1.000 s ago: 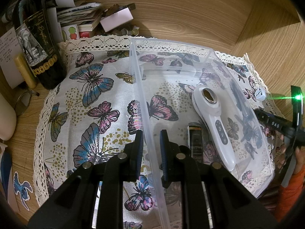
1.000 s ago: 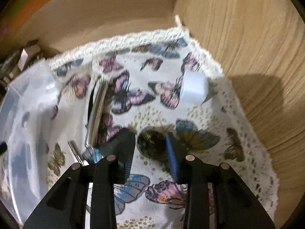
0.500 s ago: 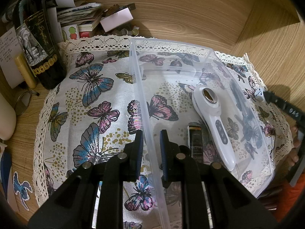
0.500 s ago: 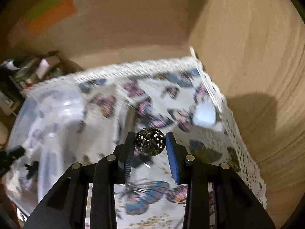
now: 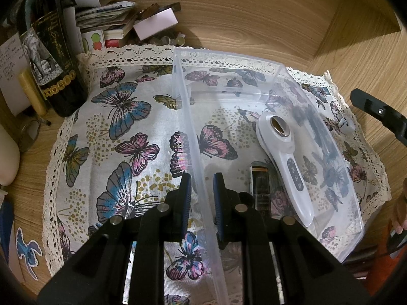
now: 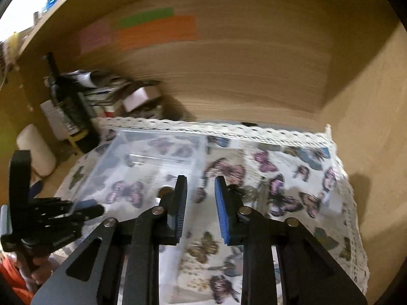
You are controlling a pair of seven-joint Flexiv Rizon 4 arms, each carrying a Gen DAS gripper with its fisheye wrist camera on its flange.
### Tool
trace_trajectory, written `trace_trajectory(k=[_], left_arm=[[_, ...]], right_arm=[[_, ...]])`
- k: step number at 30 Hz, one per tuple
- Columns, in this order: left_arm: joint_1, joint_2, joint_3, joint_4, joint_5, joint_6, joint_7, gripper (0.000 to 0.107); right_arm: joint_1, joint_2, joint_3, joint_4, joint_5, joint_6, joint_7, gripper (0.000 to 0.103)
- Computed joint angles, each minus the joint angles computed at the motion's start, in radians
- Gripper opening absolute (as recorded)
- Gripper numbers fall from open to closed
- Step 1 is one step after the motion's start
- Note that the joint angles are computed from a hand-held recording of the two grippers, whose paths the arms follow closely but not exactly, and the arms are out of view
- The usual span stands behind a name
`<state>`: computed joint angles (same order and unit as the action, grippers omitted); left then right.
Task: Organize rigid objects
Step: 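Carry the black mesh ball toward the clear box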
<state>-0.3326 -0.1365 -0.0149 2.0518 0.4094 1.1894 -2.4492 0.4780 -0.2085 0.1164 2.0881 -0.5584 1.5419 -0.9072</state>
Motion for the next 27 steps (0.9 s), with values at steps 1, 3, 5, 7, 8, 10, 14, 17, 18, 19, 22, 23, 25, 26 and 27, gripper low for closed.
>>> trace_trajectory(k=[1,3,5,7,8,10,14,17,18,19,22,23,25,26,27], left_arm=[[0.0,0.0,0.0,0.0,0.0,0.0,0.0,0.016],[0.0,-0.001,-0.001,0.0,0.0,0.001,0.0,0.016],[-0.001,0.0,-0.001,0.001,0.0,0.002,-0.001,0.016],[0.0,0.001,-0.001,0.003,-0.002,0.004,0.0,0.016],[0.0,0.001,-0.002,0.004,-0.004,0.005,0.0,0.016],[0.002,0.002,-0.002,0.007,-0.007,0.008,0.004,0.016],[0.001,0.002,-0.001,0.006,-0.006,0.007,0.003,0.016],[0.001,0.003,-0.001,0.007,-0.006,0.006,0.005,0.016],[0.002,0.003,-0.001,0.008,-0.009,0.009,0.007,0.016],[0.003,0.003,-0.002,0.009,-0.011,0.01,0.008,0.016],[0.002,0.002,-0.002,0.008,-0.01,0.009,0.007,0.016],[0.002,0.003,-0.002,0.008,-0.01,0.009,0.009,0.016],[0.003,0.003,-0.001,0.009,-0.011,0.01,0.011,0.016],[0.003,0.003,-0.001,0.009,-0.011,0.009,0.01,0.016],[0.004,0.003,-0.002,0.01,-0.012,0.011,0.012,0.016]], right_arm=[[0.022,0.0,-0.029,0.005,-0.039,0.009,0.023,0.02],[0.057,-0.001,-0.089,0.012,-0.12,0.021,0.083,0.02],[0.051,-0.01,-0.099,0.004,-0.144,0.011,0.11,0.02],[0.035,-0.023,-0.102,-0.007,-0.153,0.001,0.13,0.02],[0.012,-0.033,-0.077,-0.019,-0.124,-0.017,0.109,0.021],[-0.057,-0.065,0.012,-0.062,-0.005,-0.07,0.01,0.023],[-0.079,-0.108,0.038,-0.115,0.09,-0.139,-0.072,0.034],[-0.099,-0.151,0.071,-0.17,0.162,-0.191,-0.149,0.036],[-0.104,-0.169,0.081,-0.194,0.187,-0.213,-0.174,0.037],[-0.102,-0.183,0.083,-0.215,0.202,-0.234,-0.193,0.037],[-0.093,-0.23,0.086,-0.271,0.237,-0.283,-0.242,0.037],[-0.089,-0.242,0.084,-0.287,0.247,-0.3,-0.25,0.037],[-0.084,-0.276,0.085,-0.329,0.272,-0.348,-0.268,0.036],[-0.081,-0.287,0.083,-0.341,0.282,-0.364,-0.273,0.036],[-0.082,-0.298,0.086,-0.355,0.295,-0.381,-0.283,0.036]])
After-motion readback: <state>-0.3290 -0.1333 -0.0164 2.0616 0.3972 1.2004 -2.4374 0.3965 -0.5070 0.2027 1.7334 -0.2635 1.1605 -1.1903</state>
